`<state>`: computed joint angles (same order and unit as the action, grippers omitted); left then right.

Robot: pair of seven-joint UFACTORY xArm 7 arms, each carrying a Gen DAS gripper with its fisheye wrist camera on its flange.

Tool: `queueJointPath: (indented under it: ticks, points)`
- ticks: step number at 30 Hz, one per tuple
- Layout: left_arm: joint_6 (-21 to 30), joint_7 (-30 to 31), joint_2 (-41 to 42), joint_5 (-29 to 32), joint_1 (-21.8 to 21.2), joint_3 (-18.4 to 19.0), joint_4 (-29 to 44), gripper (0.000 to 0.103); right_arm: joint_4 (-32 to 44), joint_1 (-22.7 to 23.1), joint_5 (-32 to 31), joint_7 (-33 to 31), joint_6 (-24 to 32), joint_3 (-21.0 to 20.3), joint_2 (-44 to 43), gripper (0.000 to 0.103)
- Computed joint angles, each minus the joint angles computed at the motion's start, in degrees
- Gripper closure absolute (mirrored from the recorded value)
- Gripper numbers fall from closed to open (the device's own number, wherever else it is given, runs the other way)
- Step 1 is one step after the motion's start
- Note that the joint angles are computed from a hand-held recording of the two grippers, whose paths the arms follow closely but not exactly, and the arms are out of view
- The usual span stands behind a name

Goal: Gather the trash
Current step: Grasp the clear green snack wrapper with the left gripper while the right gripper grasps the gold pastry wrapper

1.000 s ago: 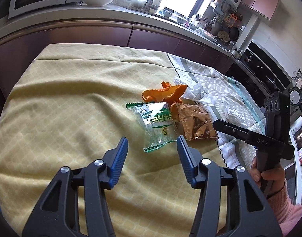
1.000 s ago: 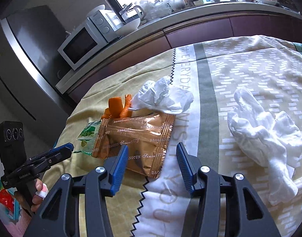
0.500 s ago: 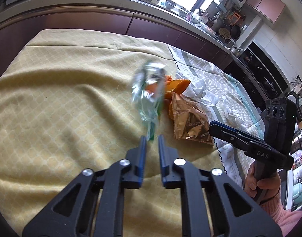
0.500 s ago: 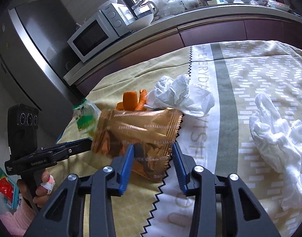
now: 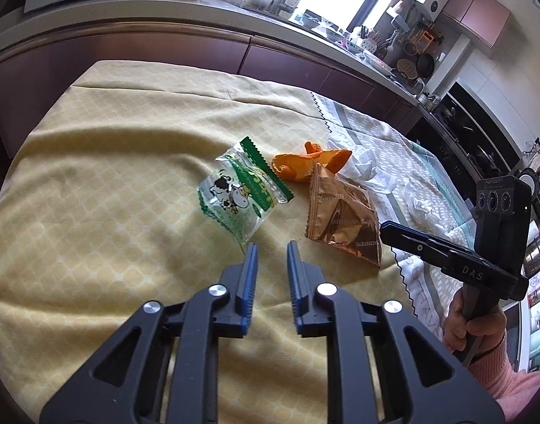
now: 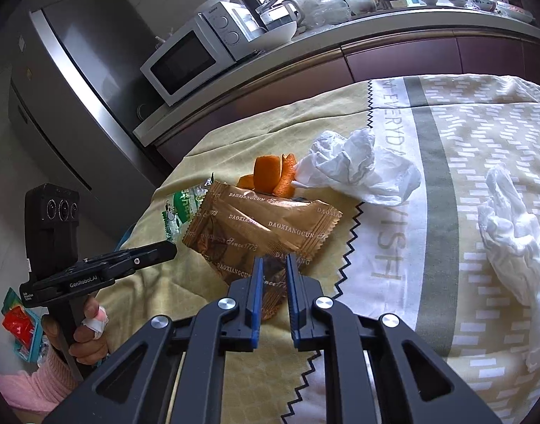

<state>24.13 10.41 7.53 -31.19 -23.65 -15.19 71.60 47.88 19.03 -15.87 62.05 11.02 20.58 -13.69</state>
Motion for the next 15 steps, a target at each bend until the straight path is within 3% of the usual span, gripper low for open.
queueJointPath:
  ticks: [3,4,6,12,15]
  points:
    - [-0.98,0.08,-1.27,-0.40,0.38,0.44,-1.50,0.072,0.19,-2.20,-2.63,3.08,1.15,1.69,-0.96,0.088]
    - [-1.20,0.33,-1.44,-1.01,0.58,0.54,-1.72,0.066,0.28,-2.65,-3.13,3.82,1.36,1.78,-1.05,0.082]
    - [-1.68,-0.42,-1.46,-0.96,0.78,0.97,-1.66,0.062,0.26,-3.21,-3.48,5.17,1.38,1.59,-0.95,0.051]
    - [-1.84,-3.67,-0.11,1.95,1.23,1.67,0.42,0.055,2.26,0.22,1.04,1.39,-0.76,-2.01,3.58,0.043]
    - [0.29,-2.44,1.92,0.04,2.29,1.15,2.96,0.054,4.56,0.41,-0.93,1.38,0.83,-1.72,5.28,0.038]
